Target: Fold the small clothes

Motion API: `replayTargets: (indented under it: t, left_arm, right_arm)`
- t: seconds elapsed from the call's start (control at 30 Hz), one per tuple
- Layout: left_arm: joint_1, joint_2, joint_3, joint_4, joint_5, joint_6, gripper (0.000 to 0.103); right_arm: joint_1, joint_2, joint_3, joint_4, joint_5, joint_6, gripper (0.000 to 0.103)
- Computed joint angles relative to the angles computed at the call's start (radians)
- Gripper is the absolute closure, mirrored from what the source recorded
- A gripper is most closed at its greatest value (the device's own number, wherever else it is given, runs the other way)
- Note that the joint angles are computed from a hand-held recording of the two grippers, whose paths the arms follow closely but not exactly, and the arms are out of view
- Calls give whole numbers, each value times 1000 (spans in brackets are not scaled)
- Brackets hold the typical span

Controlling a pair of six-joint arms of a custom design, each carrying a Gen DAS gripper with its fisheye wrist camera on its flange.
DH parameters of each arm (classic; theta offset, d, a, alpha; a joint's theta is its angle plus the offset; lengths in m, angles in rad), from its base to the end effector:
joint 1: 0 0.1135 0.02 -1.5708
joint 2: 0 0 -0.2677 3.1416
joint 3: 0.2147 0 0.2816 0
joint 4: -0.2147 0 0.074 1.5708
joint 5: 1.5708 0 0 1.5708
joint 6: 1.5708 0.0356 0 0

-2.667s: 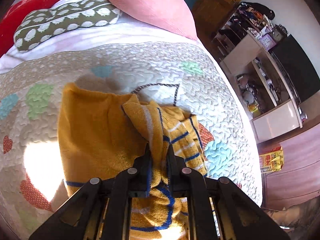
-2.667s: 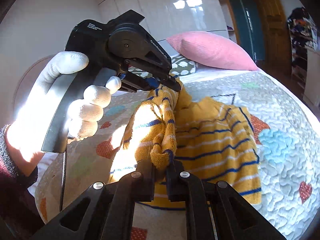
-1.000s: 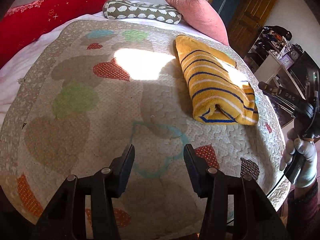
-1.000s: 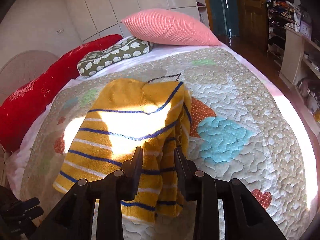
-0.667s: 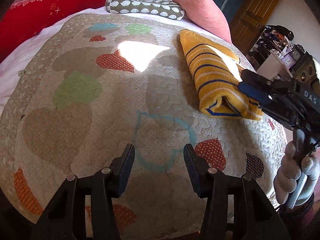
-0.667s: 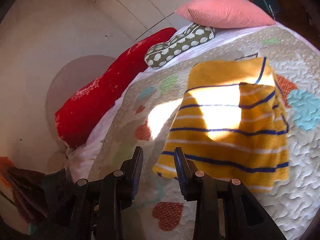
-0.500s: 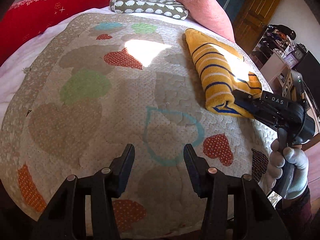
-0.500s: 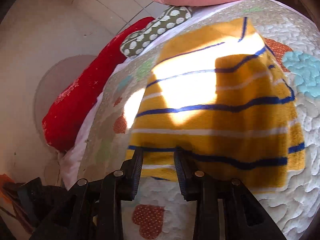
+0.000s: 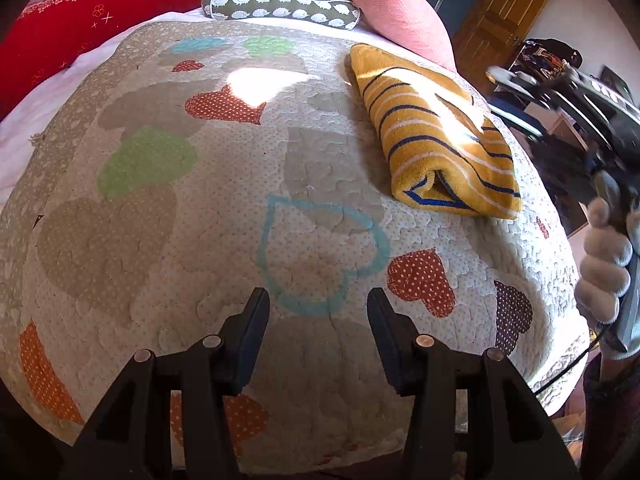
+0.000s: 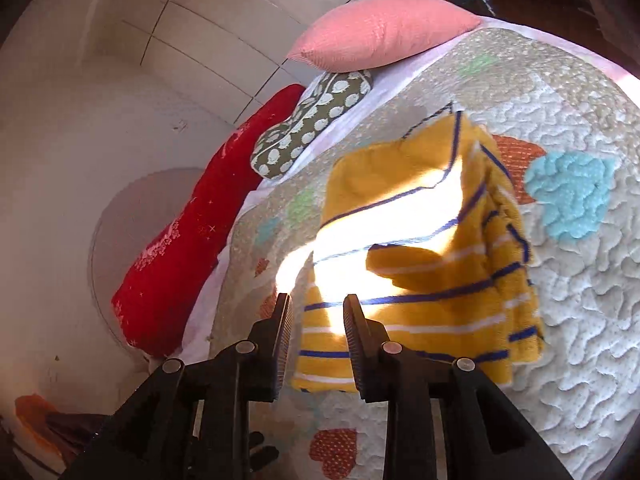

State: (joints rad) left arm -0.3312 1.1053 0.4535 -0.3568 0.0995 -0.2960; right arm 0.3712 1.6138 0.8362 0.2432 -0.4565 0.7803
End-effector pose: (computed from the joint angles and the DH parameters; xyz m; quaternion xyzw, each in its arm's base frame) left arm 0.2005 -0.0727 0.1409 0.0307 0.9592 -0.1309 0.2488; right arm 0.3306 0.1455 0.1767 0.0621 0.8513 0.4276 0.2977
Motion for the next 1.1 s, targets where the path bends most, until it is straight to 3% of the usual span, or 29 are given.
replayTargets:
  t: [0.17,0.27,0.4,0.5,0.63,0.67,0.7,0.77,0.9,1.03,1.1]
  left_arm:
    - [-15,-67,-14,-43,-38,-7,53]
    - [-12,-92,-23,-61,-41,-7,53]
    - [-25,-104,-33,-69,-50,-2,53]
    - [-44,-75,-29,-54,-39,-13,53]
    - [-99,-38,-8,-48,-57,-12,53]
    - [-101,-23,8,-49,-53,-3,53]
    - [-105,-3,31,-49,-53,1,53]
    - [-116,49,98,-47,-76,7,53]
    - [-128,179,250,17,-48,21,46]
    - [-140,423,419,97,-67,-8,45]
    - [-142,559,506,85,-58,-27,45]
  right_arm:
    - [-10,405,400,-104,-137,-17,73]
    - [-93,569,515,-23,-255,121,77]
    - [-196,533,396,213,-247,293,77]
    - [-282,444,266,182,-170,270,76]
    - [-344,271,153,-86,-25,72,78]
    - [-335,211,142,-179,58,27,67]
    - [-333,156,104,-184,72,7,61]
    - [-327,35,-22,-80,27,9,60]
    - [-206,-157,-170,-32,128,-108,60]
    - [-143,-133,-247,74,41,-104,60]
    - [-137,-83,-262,80,64,-88,60]
